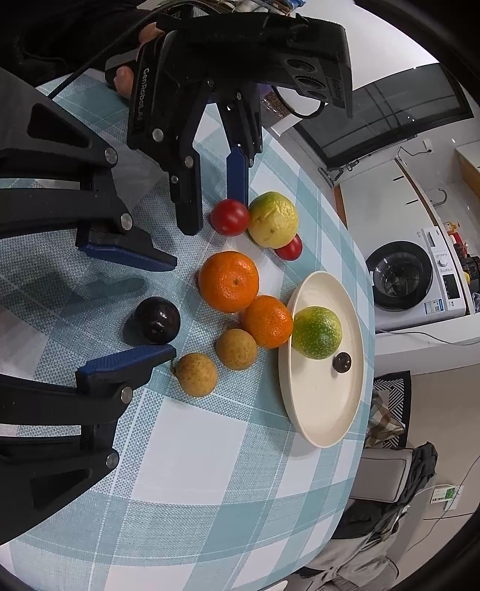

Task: Organize fruits
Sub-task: 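Grasp the red tomato with the left tool while the right tool grasps a plum, then carry the tomato and plum over the cream plate with both tools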

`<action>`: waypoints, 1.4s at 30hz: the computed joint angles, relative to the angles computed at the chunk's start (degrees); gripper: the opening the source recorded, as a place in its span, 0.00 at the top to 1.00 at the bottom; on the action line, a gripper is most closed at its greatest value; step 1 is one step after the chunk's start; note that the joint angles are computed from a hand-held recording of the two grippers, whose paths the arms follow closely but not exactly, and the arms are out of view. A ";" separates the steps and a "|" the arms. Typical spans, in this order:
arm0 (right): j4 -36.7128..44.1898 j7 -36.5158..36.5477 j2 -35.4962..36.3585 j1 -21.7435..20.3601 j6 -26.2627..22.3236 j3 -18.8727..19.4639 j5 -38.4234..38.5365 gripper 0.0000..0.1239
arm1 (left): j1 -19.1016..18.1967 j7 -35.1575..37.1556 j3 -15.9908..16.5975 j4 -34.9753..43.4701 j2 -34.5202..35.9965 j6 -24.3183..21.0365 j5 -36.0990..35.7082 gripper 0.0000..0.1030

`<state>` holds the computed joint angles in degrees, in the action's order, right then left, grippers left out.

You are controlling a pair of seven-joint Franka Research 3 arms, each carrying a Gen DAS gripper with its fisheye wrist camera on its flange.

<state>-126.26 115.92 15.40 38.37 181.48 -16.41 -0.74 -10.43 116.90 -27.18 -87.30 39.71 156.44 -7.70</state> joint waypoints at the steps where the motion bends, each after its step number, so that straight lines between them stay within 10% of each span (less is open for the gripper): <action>1: 0.01 0.12 0.03 0.25 -0.07 -0.25 -0.05 0.65 | -0.25 -0.21 0.29 -0.04 -0.01 0.39 0.24 0.59; 5: 0.22 0.82 0.20 1.17 -0.66 -1.21 -0.87 0.66 | -0.25 -0.35 0.21 0.44 0.34 0.28 0.65 0.72; 20: 0.22 1.92 0.32 0.01 -0.50 -0.37 -2.00 0.66 | 3.11 4.36 -3.77 -2.47 -0.86 2.98 -2.72 0.73; 37: -0.13 7.61 0.21 7.15 -0.27 -8.46 -8.43 0.79 | 6.51 7.42 -7.40 -5.01 -2.13 6.74 -5.99 0.73; 42: -1.31 9.20 -0.01 14.45 2.61 -16.21 -8.84 0.79 | 8.13 7.94 -8.98 -6.04 -2.60 8.86 -6.82 0.73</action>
